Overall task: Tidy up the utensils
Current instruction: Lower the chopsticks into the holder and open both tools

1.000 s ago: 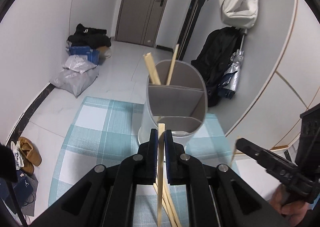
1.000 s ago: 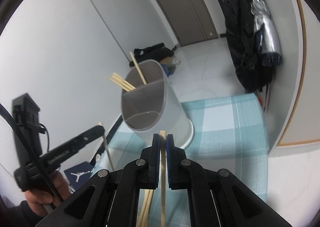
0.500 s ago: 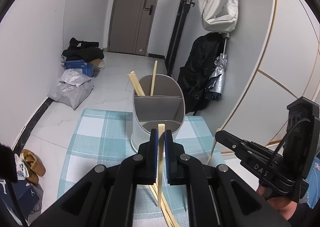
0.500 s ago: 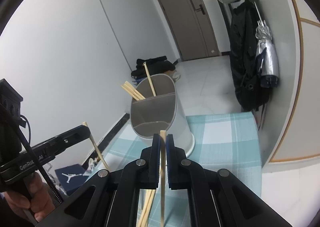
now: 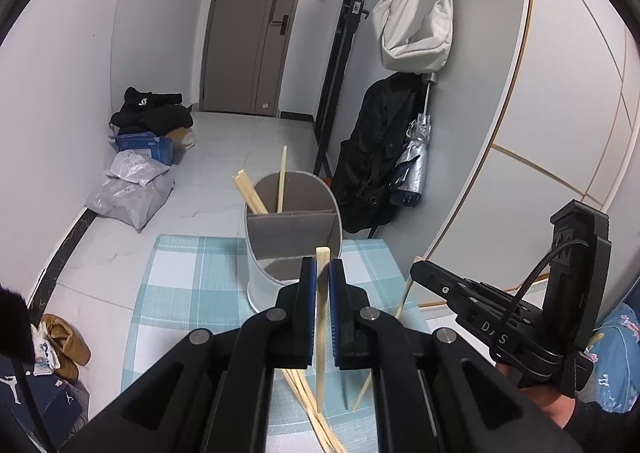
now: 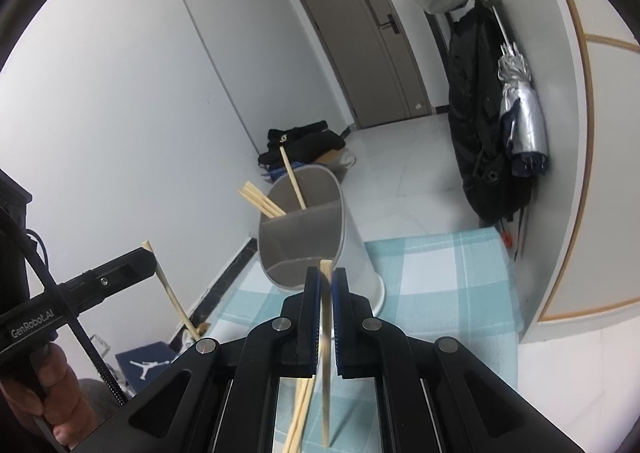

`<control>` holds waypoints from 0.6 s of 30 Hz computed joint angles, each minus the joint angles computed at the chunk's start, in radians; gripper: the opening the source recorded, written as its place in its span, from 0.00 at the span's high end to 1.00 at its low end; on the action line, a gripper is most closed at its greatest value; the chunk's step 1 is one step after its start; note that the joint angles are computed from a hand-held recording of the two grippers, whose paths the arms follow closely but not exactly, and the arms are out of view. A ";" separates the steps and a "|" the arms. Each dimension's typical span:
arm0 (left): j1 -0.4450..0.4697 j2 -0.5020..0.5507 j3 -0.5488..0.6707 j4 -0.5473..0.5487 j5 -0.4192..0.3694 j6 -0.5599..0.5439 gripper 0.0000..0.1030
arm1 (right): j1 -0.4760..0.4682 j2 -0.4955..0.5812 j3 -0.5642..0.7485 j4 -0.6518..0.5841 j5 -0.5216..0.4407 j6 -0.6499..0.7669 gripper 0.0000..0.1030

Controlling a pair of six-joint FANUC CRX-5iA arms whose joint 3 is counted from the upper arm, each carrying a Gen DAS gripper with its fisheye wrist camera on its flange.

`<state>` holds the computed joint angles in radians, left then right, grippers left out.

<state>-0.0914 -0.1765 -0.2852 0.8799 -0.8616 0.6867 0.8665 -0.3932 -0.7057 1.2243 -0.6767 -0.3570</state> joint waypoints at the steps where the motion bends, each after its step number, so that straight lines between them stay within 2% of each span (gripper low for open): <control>1: 0.001 0.002 0.007 0.004 -0.003 -0.002 0.97 | -0.002 -0.002 0.001 0.008 0.002 -0.001 0.95; 12: -0.002 0.055 0.115 0.030 -0.047 0.000 0.97 | -0.031 -0.002 0.059 0.035 0.006 0.044 0.95; 18: -0.013 0.122 0.211 0.069 -0.065 0.014 0.97 | -0.072 0.017 0.152 0.009 0.039 0.153 0.95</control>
<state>-0.1045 -0.0548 -0.0745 0.9488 -0.9268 0.7007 0.7945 -0.3760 -0.5537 1.2337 -0.6374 -0.2041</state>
